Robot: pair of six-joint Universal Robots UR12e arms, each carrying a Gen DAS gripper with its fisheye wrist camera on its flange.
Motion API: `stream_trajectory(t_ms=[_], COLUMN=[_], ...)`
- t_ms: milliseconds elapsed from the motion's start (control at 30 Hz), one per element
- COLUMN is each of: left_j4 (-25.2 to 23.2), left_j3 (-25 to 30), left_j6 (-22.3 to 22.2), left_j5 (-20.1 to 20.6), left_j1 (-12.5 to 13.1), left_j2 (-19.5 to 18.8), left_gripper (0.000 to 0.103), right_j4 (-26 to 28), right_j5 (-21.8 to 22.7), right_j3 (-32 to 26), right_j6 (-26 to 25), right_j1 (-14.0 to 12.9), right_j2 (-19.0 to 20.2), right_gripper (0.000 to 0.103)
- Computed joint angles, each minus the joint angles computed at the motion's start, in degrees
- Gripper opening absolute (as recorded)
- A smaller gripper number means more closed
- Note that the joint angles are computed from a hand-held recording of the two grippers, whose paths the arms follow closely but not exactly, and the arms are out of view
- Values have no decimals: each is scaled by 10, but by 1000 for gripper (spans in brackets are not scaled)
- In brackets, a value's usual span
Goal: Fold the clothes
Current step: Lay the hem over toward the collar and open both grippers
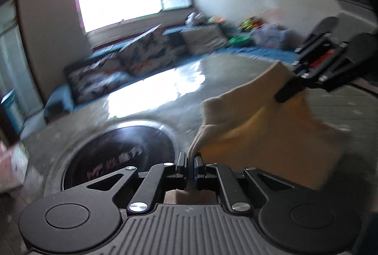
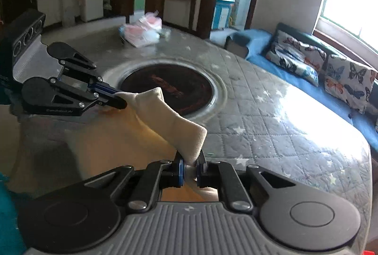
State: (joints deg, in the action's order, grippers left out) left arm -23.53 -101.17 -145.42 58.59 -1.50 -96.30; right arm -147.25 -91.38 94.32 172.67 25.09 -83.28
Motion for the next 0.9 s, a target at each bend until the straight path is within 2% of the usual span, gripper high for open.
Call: stream_trajectory(t_ms=[100,167,200,267,400,533,667,833,900], left_j4=[-1,-3,-3,-6,-3,-7,-34,-69,-78], left_j3=[11,20,21,24,27,29,32,36,43], left_j6=[-28,-46,-53,-62,-85,-120,-118,-102,-111], left_j5=[35,58,65,75,89,63,17,-3,14], left_j1=[-10,-16,-17,-19,-21,-14,-14,-24,-30], left_j2=[-18,-30,-32,-35,-33,-23,-16,-19,-26], left_gripper=[8,10,12,15,18,18,16,15,15], right_j4=[7,-7,-14,-29,-54,-78,-77,-78,-80], right_j5=[-16,-38,-50,-75,-88,-70,-61,-76,-81], right_j3=[-13,-7,-5,-2,11,31,43,54,58], right_j6=[12,34,46,87,148,181,203,245,260], right_j1=[-4,-1,0,1,0,1,4,4,3], right_j2=[26,35,39,43,33,14,10,13,13], right_gripper=[11,12,17,23,23,23,23,23,17])
